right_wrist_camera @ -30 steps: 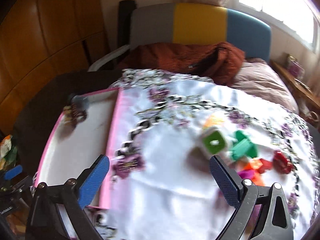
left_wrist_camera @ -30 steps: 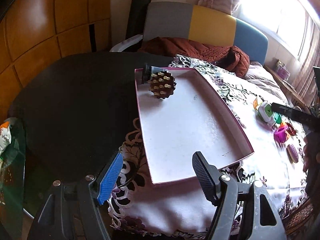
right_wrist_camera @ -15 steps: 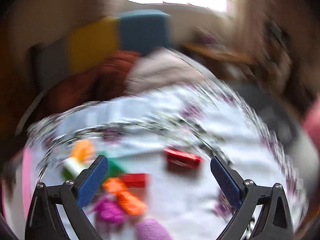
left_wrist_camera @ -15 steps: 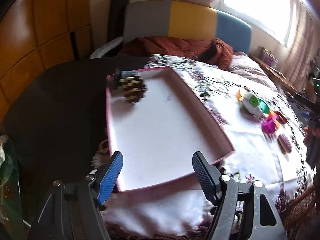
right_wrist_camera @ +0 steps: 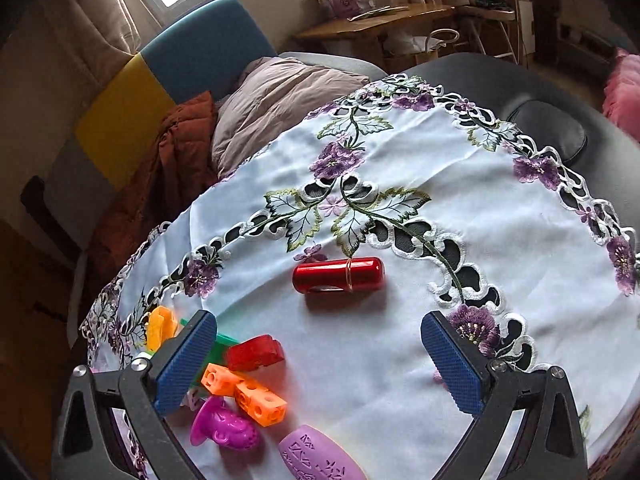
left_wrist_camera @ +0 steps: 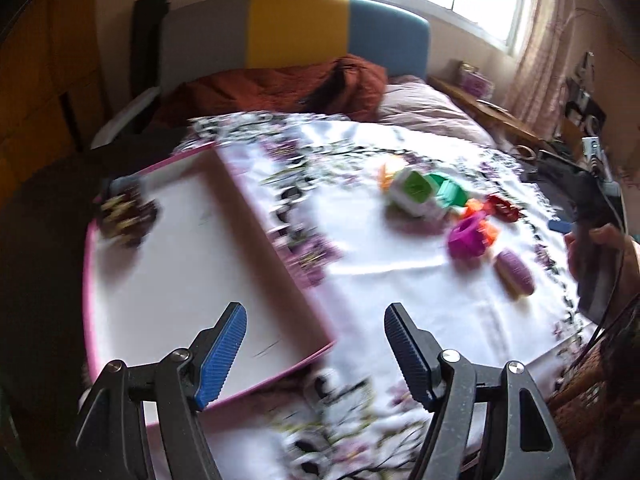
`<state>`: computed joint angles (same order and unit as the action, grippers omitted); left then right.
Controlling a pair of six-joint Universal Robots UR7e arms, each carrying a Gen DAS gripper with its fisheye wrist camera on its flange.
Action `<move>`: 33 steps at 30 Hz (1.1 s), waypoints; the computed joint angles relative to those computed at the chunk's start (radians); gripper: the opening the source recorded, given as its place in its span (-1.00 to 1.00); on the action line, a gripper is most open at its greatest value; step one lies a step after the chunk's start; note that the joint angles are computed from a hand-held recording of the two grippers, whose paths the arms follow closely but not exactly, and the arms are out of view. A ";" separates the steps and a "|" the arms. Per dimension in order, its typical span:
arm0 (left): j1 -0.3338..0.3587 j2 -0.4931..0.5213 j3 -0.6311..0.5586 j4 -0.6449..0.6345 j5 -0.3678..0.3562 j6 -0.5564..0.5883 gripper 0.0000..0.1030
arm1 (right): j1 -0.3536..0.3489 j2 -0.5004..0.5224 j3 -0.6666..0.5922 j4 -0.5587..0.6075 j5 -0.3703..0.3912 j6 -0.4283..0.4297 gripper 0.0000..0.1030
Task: Organize rigid objects
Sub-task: 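Grasp the white plug with green face with the left tool while the right tool approaches the purple oval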
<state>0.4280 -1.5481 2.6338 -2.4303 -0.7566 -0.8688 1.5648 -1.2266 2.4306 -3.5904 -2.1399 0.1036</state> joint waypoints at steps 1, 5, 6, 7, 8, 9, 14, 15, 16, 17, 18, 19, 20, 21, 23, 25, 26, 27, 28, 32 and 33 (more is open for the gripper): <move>0.014 0.037 -0.012 -0.051 -0.009 0.033 0.41 | -0.003 -0.005 0.004 -0.007 0.009 0.002 1.00; 0.080 0.214 -0.089 -0.259 -0.051 0.176 0.41 | -0.017 -0.025 0.015 -0.013 0.037 0.025 1.00; 0.102 0.243 -0.112 -0.285 -0.072 0.194 0.41 | -0.022 -0.031 0.018 -0.008 0.051 0.032 1.00; 0.123 0.268 -0.131 -0.316 -0.095 0.208 0.41 | -0.023 -0.033 0.019 -0.006 0.058 0.034 1.00; 0.148 0.299 -0.153 -0.355 -0.119 0.226 0.41 | -0.023 -0.034 0.018 -0.002 0.060 0.035 1.00; 0.177 0.333 -0.183 -0.377 -0.142 0.233 0.41 | -0.024 -0.033 0.017 0.001 0.065 0.034 1.00; 0.269 0.465 -0.287 -0.472 -0.215 0.242 0.41 | -0.029 -0.035 0.014 0.011 0.088 0.028 1.00; 0.283 0.484 -0.302 -0.488 -0.226 0.243 0.38 | -0.030 -0.034 0.014 0.011 0.089 0.027 1.00; 0.300 0.502 -0.319 -0.502 -0.243 0.241 0.38 | -0.031 -0.034 0.013 0.012 0.091 0.026 1.00; 0.315 0.524 -0.340 -0.512 -0.253 0.231 0.38 | -0.033 -0.034 0.013 0.015 0.097 0.027 1.00; 0.330 0.546 -0.359 -0.526 -0.257 0.222 0.38 | -0.035 -0.036 0.012 0.020 0.103 0.028 1.00; 0.340 0.562 -0.374 -0.533 -0.260 0.220 0.38 | -0.038 -0.037 0.012 0.024 0.110 0.029 1.00; 0.351 0.584 -0.395 -0.544 -0.263 0.213 0.41 | -0.040 -0.037 0.012 0.026 0.114 0.030 1.00; 0.358 0.595 -0.405 -0.554 -0.266 0.213 0.41 | -0.041 -0.037 0.012 0.028 0.117 0.031 1.00; 0.378 0.632 -0.441 -0.567 -0.269 0.199 0.42 | -0.046 -0.039 0.013 0.030 0.130 0.034 1.00; 0.392 0.652 -0.466 -0.554 -0.268 0.173 0.42 | -0.048 -0.040 0.014 0.028 0.135 0.034 1.00; 0.399 0.666 -0.481 -0.550 -0.265 0.157 0.42 | -0.049 -0.041 0.014 0.027 0.138 0.035 1.00; 0.404 0.673 -0.485 -0.550 -0.266 0.147 0.42 | -0.051 -0.042 0.015 0.027 0.142 0.036 1.00; 0.408 0.680 -0.491 -0.548 -0.269 0.140 0.42 | -0.053 -0.042 0.015 0.028 0.144 0.038 1.00; 0.400 0.717 -0.513 -0.545 -0.216 0.134 0.32 | -0.050 -0.034 0.008 0.033 0.136 0.033 1.00; 0.396 0.721 -0.515 -0.533 -0.209 0.147 0.20 | -0.050 -0.033 0.007 0.034 0.136 0.031 1.00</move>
